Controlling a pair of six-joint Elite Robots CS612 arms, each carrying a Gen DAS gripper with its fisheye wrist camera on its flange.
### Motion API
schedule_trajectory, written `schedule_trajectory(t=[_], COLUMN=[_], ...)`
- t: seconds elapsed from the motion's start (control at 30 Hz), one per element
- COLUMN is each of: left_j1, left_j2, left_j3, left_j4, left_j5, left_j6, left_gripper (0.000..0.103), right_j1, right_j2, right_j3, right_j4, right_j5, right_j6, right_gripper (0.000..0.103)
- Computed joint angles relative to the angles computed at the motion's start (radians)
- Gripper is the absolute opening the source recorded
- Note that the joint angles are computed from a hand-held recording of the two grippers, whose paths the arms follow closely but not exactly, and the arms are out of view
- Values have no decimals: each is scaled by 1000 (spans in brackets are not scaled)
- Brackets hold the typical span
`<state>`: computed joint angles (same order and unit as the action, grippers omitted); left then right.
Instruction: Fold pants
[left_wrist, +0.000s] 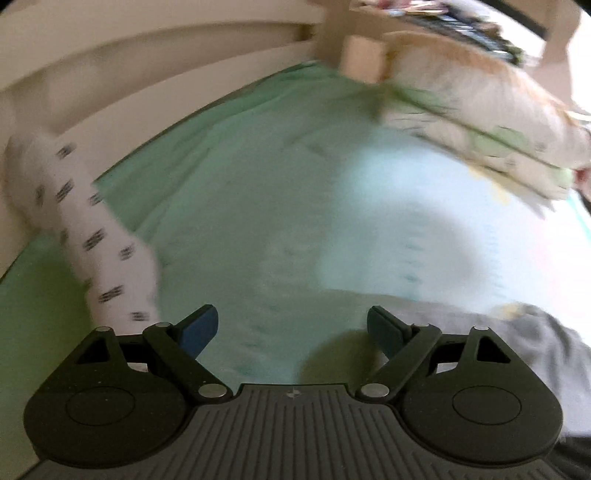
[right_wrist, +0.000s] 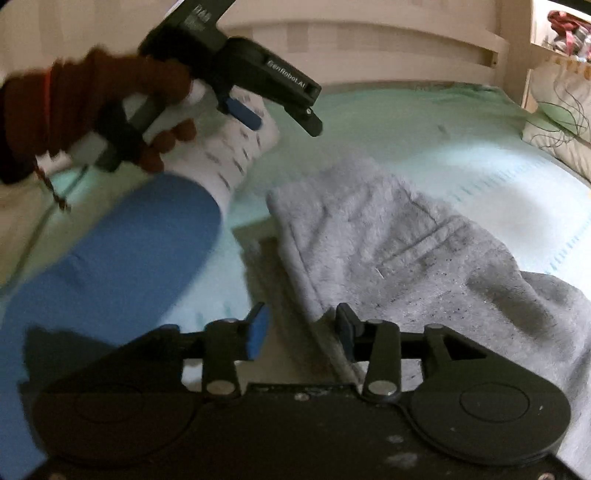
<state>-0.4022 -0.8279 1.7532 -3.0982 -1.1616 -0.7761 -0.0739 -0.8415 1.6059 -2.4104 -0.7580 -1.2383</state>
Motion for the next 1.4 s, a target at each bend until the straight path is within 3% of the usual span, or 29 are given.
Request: schedule_trajectory(t=[0.1, 0.17, 0.2, 0.27, 0.43, 0.5, 0.53, 0.6, 0.7, 0.83, 0.97, 1.13, 1.27, 1.4], left_j1=[-23, -37, -43, -56, -81, -93, -103, -115, -123, -144, -154, -167, -173, -179], left_j2=[11, 33, 45, 68, 120, 127, 129, 128, 116, 113, 143, 202, 264, 315], left_j3=[-16, -43, -64, -96, -162, -180, -176, -163, -171, -188, -242, -340, -443, -530], left_j4=[-62, -92, -89, -75, 1, 112, 126, 110, 157, 133, 100, 90, 107, 145], left_j5=[-67, -131, -165, -218, -347, -328, -293, -255, -228, -210, -257, -328, -370, -391], left_j6=[59, 88, 97, 122, 179, 230, 275, 293, 270, 282, 269, 210, 162, 136], left_gripper=[88, 88, 88, 88, 88, 88, 88, 88, 88, 88, 88, 88, 88, 88], right_j1=[-34, -62, -71, -86, -104, -102, -103, -117, -131, -161, -194, -249, -302, -343], right_j2=[-7, 4, 11, 31, 56, 58, 59, 52, 42, 41, 57, 77, 109, 153], right_j3=[-4, -18, -27, -57, -77, -74, -71, -38, -35, -44, -71, -124, -190, -264], right_j4=[-7, -59, -80, -108, -126, -86, -65, -103, -78, -79, -143, -247, -322, -365], right_j5=[42, 40, 25, -41, -183, -255, -277, -250, -228, -191, -173, -209, -265, -367], right_j6=[85, 212, 265, 358, 434, 418, 416, 408, 408, 449, 546, 711, 820, 872], right_gripper=[44, 41, 37, 18, 17, 17, 16, 16, 16, 17, 17, 20, 30, 34])
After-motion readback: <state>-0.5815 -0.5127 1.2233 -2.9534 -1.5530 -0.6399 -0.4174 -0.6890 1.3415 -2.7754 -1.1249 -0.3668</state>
